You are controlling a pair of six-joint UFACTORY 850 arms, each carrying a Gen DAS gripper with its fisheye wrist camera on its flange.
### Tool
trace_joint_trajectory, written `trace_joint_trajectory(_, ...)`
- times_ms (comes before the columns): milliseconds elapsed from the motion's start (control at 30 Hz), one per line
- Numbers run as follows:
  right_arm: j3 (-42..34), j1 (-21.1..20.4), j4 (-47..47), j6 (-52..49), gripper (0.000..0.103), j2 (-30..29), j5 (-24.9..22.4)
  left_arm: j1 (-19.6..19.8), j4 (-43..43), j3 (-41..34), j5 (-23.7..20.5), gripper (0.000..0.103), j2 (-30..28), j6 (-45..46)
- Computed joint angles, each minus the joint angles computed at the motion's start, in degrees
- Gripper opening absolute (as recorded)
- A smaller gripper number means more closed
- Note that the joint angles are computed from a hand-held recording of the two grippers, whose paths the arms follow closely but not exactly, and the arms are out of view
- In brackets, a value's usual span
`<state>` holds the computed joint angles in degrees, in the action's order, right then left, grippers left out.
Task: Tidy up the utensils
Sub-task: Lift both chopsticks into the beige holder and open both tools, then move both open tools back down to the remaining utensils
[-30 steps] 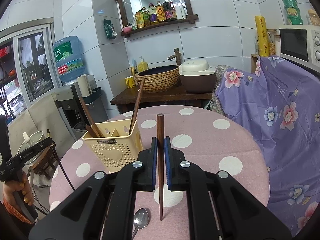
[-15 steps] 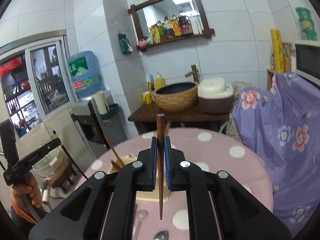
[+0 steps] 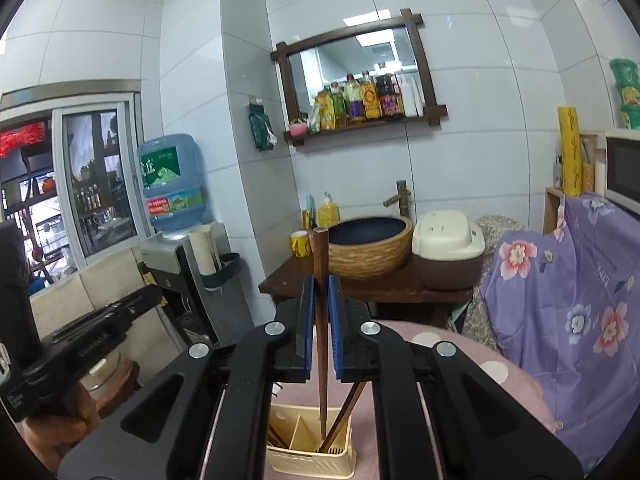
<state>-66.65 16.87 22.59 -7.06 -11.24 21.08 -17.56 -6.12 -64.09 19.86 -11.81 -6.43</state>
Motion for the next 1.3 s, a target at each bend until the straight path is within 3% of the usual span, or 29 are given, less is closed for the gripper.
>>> trace_joint_trajectory(333, 0.8, 0.4, -1.1, 3.3, 0.008, -7.2, -1.0, -0.7, 1.8, 1.5, -0.9, 0.008, -6.2, -1.5)
trace_joint_trajectory(500, 1.2, 0.2, -2.6, 5.1, 0.008, -8.4, -0.7, -1.1, -0.3, 2.1, 0.1, 0.008, -7.0, 2.2)
trace_joint_trajectory(567, 2.4, 0.4, -2.4, 4.6, 0.01, -8.0, 0.8, -0.9, 3.0, 2.9, 0.1, 0.01, -6.3, -0.3)
trace_joint_trajectory(600, 3.1, 0.7, -0.9, 2.9, 0.02, -7.6, 1.5, -0.8, 5.5, 3.1, -0.5, 0.013, -6.0, -2.4)
trace_joint_trajectory(633, 4.0, 1.0, 0.6, 1.7, 0.04, -7.1, 2.4, -0.7, 7.3, 3.9, -0.5, 0.023, -5.3, -3.8)
trace_joint_trajectory(667, 4.9, 1.1, 1.9, 0.9, 0.051, -6.6, 3.1, -0.6, 7.0, 5.1, 0.0, 0.041, -4.5, -3.7)
trace_joint_trajectory(700, 6.2, 1.5, 4.6, -0.7, 0.06, -5.8, 4.4, -0.6, 6.4, 6.1, 0.8, 0.05, -4.0, -3.4)
trace_joint_trajectory(767, 8.6, 2.2, 9.7, -4.5, 0.06, -4.4, 5.6, -0.4, 5.0, 9.4, 2.7, 0.054, -2.1, -2.6)
trace_joint_trajectory(933, 14.1, 3.9, 18.3, -11.0, 0.061, -3.4, 3.8, -0.2, 0.4, 15.2, 1.3, 0.054, -1.0, 2.5)
trace_joint_trajectory(1067, 18.0, 6.4, 27.6, -16.5, 0.061, -4.8, 3.2, 0.1, -1.7, 18.9, 0.0, 0.053, -1.7, 4.2)
trace_joint_trajectory(1300, 20.8, 11.1, 34.9, -19.6, 0.061, -8.4, 2.8, 0.0, -4.7, 23.3, 1.1, 0.053, -2.1, 4.7)
